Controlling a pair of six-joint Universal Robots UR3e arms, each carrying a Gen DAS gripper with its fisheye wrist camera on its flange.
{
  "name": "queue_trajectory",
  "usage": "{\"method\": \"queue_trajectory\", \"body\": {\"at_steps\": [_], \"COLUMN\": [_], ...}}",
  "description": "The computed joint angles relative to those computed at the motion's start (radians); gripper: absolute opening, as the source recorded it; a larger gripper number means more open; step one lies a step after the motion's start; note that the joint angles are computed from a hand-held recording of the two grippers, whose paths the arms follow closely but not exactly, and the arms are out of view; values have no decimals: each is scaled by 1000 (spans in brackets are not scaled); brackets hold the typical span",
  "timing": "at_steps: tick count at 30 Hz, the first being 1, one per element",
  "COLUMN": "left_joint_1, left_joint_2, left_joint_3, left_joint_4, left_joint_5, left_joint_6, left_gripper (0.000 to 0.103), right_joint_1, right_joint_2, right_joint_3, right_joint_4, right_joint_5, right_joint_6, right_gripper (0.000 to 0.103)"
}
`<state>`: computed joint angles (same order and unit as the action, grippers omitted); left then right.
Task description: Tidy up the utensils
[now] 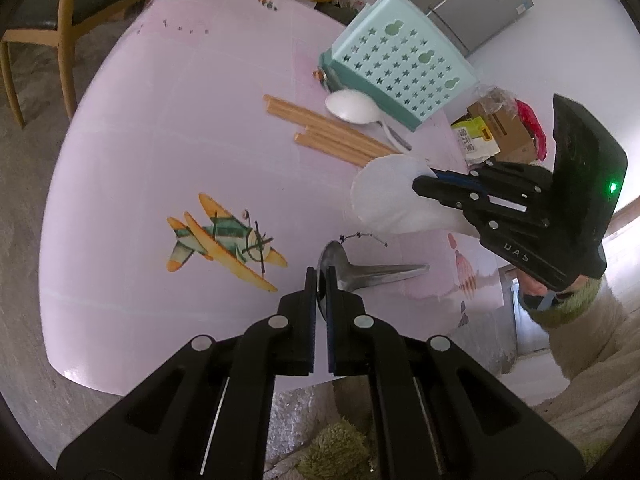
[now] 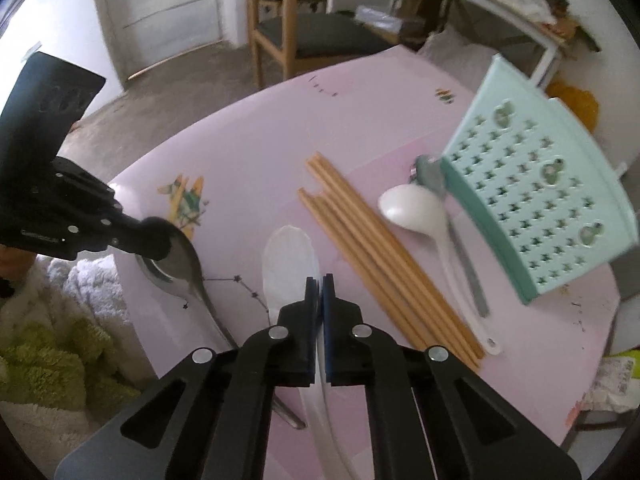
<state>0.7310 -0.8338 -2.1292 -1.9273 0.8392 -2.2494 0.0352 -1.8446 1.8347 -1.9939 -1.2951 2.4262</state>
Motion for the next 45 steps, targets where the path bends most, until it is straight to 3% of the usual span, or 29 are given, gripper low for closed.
{"method": "queue_trajectory", "body": {"at_steps": [8, 12, 16, 17, 19, 20, 22, 24, 26, 31, 36, 45], "left_joint_1": [58, 115, 155, 145, 81, 28, -109, -240, -343, -605, -783, -914], "left_joint_2": [75, 17, -58, -85, -151, -178, -282, -412, -533, -836, -1081, -1341], "left_joint_3": [118, 278, 479, 520, 587, 590, 623, 708, 825, 1151, 1411, 1667], "left_joint_4": [-97, -204, -282, -263, -102, 68, 441, 664, 747, 830, 794, 751], "left_joint_5": [-56, -108, -178, -200, -240, -236, -169, -69, 23, 283, 519, 730], "left_joint_6": [62, 132, 202, 188, 84, -23, -229, -347, -399, -407, -332, -218], "left_gripper": [1, 1, 1, 1, 1, 1, 1, 1, 1, 1, 1, 1], "right_joint_1": [-153, -316, -561, -609, -749, -826, -899, -939, -957, -956, -895, -796], "right_joint_2": [-186, -300, -452, -474, -520, -538, -546, -534, -524, -476, -396, -279], "right_joint_3": [105, 123, 122, 117, 90, 72, 60, 52, 54, 75, 100, 116], "right_joint_4": [-121, -141, -65, -46, 26, 70, 77, 60, 26, -55, -199, -367], "right_joint_5": [55, 150, 312, 347, 462, 532, 605, 655, 681, 682, 623, 548], "right_joint_6": [121, 200, 192, 186, 166, 153, 166, 184, 210, 249, 323, 405], "right_gripper": [3, 3, 3, 3, 3, 3, 3, 3, 3, 3, 3, 3]}}
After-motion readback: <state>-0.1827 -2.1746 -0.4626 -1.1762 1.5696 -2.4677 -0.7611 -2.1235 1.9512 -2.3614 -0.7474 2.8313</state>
